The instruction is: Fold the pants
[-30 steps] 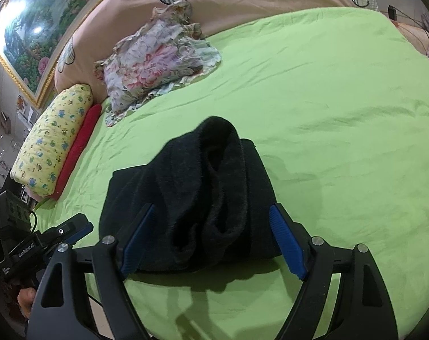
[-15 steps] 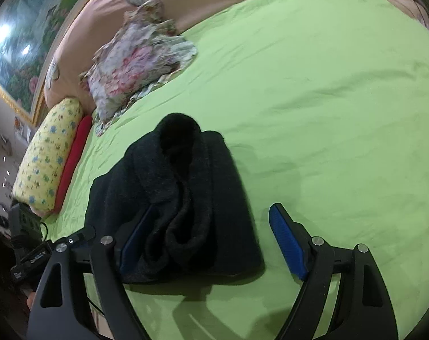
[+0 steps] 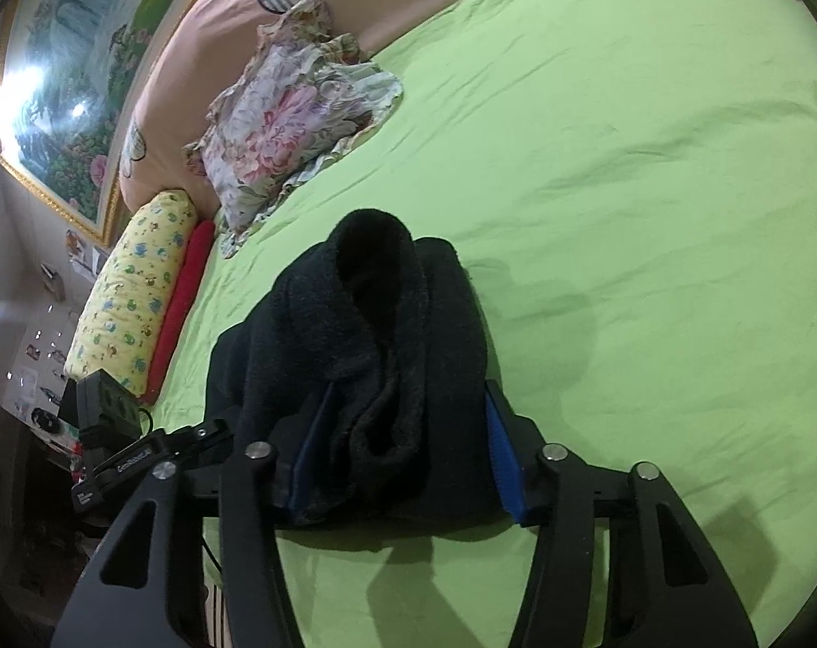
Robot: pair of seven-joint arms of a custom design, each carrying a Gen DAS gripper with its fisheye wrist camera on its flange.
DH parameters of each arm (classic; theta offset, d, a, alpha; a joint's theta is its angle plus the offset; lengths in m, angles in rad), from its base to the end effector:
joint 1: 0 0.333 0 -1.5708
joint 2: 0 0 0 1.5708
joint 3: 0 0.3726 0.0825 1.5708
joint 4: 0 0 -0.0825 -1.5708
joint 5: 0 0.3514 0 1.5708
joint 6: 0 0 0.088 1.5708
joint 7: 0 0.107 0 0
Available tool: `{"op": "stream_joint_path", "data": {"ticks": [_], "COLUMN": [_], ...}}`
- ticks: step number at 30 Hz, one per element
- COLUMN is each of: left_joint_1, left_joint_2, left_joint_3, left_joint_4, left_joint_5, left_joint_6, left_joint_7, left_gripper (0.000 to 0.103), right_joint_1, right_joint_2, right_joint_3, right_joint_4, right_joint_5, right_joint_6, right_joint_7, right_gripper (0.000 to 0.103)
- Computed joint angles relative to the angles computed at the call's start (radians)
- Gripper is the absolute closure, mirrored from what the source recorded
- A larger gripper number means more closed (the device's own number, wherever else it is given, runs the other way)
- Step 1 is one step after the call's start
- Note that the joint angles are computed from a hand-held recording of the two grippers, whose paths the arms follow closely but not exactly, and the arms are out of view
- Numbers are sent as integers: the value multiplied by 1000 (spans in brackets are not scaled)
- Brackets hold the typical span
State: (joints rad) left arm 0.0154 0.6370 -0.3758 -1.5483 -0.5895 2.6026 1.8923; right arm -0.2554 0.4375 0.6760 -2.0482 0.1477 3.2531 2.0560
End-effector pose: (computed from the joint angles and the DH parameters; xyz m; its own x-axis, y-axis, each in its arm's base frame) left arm 0.7189 -0.1870 0.4044 -0.2135 -0.8152 0.5383 -0.9190 -0.0193 -0.3937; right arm 0.6136 0.1923 0.4394 -0.1296 -0.7617 -0.6349 -0.7538 0.4916 -0.4360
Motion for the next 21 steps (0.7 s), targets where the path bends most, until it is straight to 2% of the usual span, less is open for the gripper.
{"op": "stream_joint_path", "data": {"ticks": [3,6,10,12,14,17,21], "left_joint_1": [18,36,48,48,44,38,42], "left_joint_2": [-18,-41,-76,-100,-125,-155,-191], "left_joint_3": [-18,-30,-34,-27,-13,10,28], "left_joint_4": [-13,-36,-61,-81,-100,-126,-156], "left_joint_5": [-18,-51,-90,-104,-109,-106,-103], "left_joint_6": [0,3,12,26,44,80,132], "left_joint_7": [33,71,123,144,154,162,162], "left_gripper": [65,68,69,69,69,69,69], "right_joint_1": [27,50,77,73,74,113,140], "right_joint_2": [-12,-23,-36,-32,-22,-10,23], "right_joint_3": [-25,-46,-63,-48,-32,-50,-44], "right_joint_4": [10,20,33,45,65,104,164], "right_joint_5": [0,12,28,36,41,50,75], "right_joint_6": [-11,-18,-22,-24,-35,-54,-69], "right_joint_7": [-1,-9,-26,-41,-61,-98,-149], "right_gripper": [55,57,58,59,59,59,59]}}
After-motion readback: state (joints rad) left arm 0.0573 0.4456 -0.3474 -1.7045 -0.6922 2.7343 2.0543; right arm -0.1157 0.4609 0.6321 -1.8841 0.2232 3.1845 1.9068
